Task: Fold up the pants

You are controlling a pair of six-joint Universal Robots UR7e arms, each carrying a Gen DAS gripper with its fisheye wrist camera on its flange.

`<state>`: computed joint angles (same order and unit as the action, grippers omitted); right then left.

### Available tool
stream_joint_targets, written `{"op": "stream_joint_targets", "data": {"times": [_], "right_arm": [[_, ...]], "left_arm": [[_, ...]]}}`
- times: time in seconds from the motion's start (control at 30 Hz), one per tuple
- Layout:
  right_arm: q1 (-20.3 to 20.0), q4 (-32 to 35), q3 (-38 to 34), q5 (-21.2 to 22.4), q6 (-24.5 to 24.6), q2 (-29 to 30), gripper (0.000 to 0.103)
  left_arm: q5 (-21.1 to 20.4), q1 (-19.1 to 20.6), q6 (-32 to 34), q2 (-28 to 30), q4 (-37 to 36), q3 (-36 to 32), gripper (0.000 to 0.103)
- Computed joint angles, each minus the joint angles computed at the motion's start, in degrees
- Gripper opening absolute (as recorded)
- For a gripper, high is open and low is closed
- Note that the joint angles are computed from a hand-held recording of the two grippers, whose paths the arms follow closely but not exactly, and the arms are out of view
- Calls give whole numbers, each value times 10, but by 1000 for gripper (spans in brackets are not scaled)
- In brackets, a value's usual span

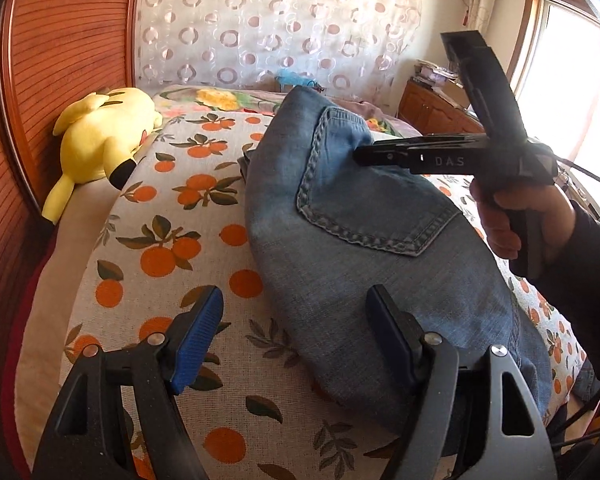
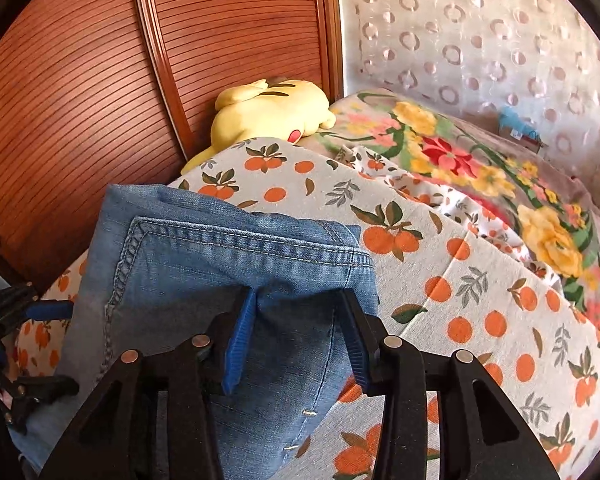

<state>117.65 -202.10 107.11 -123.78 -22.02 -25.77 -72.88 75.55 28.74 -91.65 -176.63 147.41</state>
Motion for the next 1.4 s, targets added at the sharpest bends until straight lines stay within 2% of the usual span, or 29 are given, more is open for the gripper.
{"op": "stream_joint_targets", "data": {"times": [0.1,0.27,0.3,0.37,0.4,0.47,0.6,0.7,0.77,0.93,1.1,1.23,1.4], "right_arm": [[16,-23,16,-21,-2,-1,43],[38,-56,67,-19,10,-16,44],[40,-60,75,-19,14,-18,45],[43,-65,89,-18,22,-22,45],[44,-70,97,-15,27,-24,45],[46,-73,109,-11,36,-30,45],[48,-74,124,-4,43,-40,45],[45,-63,123,-2,46,-38,45],[42,-58,121,-2,45,-35,45],[31,-59,120,14,44,-35,45],[29,-62,124,17,47,-38,46],[36,-69,135,10,67,-43,46],[49,-90,169,8,107,-52,48]], "left_arm": [[8,-15,10,0,-14,-7,75],[-22,-27,26,11,-13,-40,74],[-32,-29,32,20,-12,-52,72],[-40,-31,34,36,-5,-69,57],[-42,-31,36,52,-6,-81,56],[-19,-33,41,80,-26,-94,52],[61,-33,62,144,-76,-120,51],[84,-18,55,172,-94,-142,51],[84,-8,48,180,-97,-153,51],[95,-6,55,191,-90,-156,51],[79,-4,39,170,-82,-143,52],[53,-6,32,139,-66,-124,57],[48,-10,30,134,-44,-131,57]]}}
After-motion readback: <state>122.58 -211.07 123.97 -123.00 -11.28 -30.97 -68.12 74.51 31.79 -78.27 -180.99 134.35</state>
